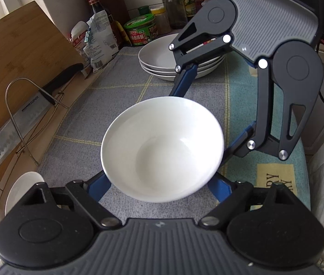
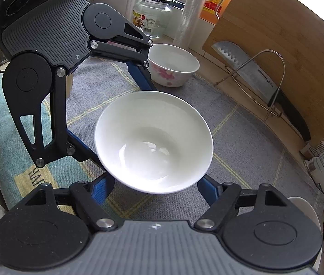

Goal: Organize plates and bowls

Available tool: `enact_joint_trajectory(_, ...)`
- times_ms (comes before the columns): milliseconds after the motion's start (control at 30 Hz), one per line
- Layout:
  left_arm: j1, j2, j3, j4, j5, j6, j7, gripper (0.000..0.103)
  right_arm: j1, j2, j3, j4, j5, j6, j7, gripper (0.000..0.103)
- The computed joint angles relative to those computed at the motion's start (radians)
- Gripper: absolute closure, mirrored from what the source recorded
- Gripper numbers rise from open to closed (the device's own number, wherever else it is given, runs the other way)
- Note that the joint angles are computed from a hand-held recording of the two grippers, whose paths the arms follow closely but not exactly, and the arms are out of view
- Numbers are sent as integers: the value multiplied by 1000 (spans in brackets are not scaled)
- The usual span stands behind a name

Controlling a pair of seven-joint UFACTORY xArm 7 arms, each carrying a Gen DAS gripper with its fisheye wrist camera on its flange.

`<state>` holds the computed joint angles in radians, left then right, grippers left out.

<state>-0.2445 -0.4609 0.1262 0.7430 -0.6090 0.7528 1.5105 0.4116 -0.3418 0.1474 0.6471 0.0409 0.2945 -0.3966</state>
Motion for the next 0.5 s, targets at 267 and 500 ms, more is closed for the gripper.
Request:
enact_joint_trajectory(267,4,53,-9,24,-27,1,-11,13,-5,38,-22,19,23,2,-22,21)
enact_joint_trajectory(500,13,84,-19,36,-49,4,-4,13,-22,53,-8,24,16,8,-10,21)
